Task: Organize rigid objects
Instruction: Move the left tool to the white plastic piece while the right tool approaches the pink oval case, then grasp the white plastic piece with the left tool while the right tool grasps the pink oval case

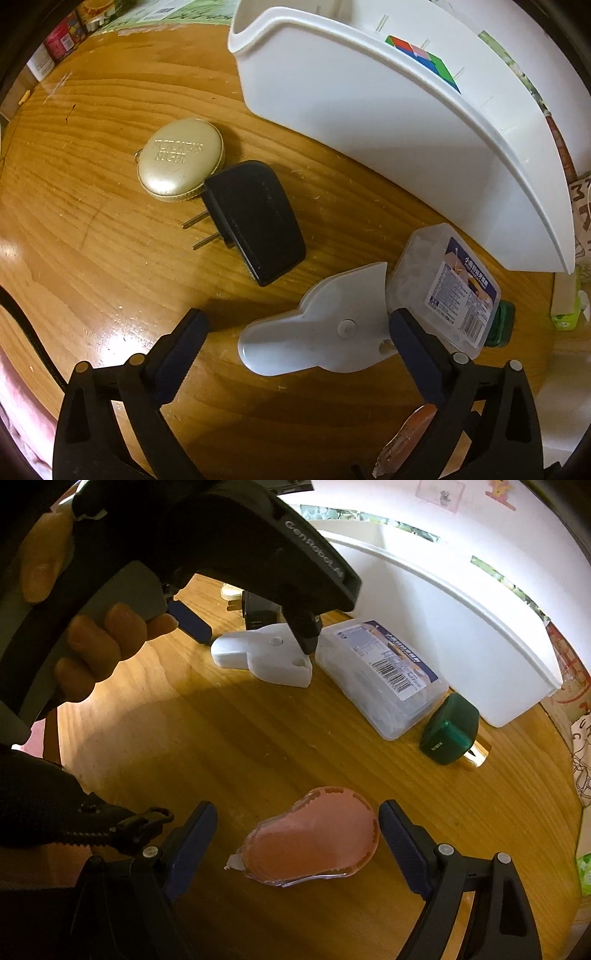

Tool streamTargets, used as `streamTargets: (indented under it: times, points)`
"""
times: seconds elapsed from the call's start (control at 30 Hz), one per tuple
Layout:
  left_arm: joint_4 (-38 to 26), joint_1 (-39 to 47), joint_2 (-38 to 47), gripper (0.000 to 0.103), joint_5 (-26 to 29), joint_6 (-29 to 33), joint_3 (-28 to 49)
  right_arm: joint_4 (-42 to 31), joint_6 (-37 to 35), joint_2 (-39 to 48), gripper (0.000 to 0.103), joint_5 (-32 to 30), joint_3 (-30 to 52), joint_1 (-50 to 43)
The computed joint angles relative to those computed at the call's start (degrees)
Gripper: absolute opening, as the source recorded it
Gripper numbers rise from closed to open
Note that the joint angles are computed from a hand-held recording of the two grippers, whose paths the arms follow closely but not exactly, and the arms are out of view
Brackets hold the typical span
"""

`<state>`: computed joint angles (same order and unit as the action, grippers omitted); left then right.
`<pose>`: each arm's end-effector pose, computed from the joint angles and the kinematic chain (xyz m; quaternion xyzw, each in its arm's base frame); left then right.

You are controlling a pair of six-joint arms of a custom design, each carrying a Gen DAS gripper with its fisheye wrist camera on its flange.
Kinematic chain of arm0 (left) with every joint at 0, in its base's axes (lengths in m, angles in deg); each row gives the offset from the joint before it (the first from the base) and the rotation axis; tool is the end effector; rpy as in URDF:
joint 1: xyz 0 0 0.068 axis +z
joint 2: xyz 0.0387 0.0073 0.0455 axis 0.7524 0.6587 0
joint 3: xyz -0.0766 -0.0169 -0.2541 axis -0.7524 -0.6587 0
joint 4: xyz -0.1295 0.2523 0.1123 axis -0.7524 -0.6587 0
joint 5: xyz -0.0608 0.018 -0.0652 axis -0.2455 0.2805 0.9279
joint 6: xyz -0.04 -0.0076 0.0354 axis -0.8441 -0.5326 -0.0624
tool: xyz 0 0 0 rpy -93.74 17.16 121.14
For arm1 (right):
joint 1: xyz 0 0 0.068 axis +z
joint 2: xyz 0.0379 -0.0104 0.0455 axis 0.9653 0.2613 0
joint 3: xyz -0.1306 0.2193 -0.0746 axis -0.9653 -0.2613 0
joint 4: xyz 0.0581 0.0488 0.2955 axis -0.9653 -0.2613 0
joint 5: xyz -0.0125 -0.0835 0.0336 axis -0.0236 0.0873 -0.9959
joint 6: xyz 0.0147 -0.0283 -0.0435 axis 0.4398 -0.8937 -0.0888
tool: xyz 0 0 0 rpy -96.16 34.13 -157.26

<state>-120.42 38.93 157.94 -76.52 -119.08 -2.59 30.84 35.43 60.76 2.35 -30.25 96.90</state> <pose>0.2726 -0.0498 0.2414 -0.2005 0.9745 -0.0663 0.0762 0.1614 0.0712 0.2190 -0.3746 0.8994 0.0752 0.2123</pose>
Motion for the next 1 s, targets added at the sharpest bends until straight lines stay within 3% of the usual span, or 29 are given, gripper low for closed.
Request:
streamTargets:
  times: [0.33, 0.7, 0.8, 0.9, 0.97, 1.0]
  points:
    - [-2.2, -7.4, 9.4, 0.102, -8.39, -0.6, 5.92, 1.3, 2.94, 0.92, 0.089, 1.23, -0.88, 3.0]
    - [-3.13, -7.7, 7.67, 0.096, -8.56, -1.26, 5.64, 4.54, 2.84, 3.95, 0.089, -0.12, -0.98, 3.9]
    - [-3.47, -7.71, 6.39, 0.089, -8.87, -1.66, 5.01, 5.37, 2.21, 4.72, 0.079, -0.61, -0.75, 4.16]
    - [-3.76, -8.01, 5.01, 0.089, -8.69, -1.18, 4.06, 4.83, 2.37, 3.86, 0.065, -0.79, -0.71, 5.14]
    - [-4.49, -8.5, 3.1, 0.088, -8.68, -1.43, 2.83, 4.34, 3.48, 2.95, 0.048, -0.37, -0.87, 6.44]
    - [-4.66, -8.59, 2.68, 0.088, -8.59, -1.42, 2.5, 4.28, 3.76, 3.26, 0.047, -0.25, -0.51, 6.72]
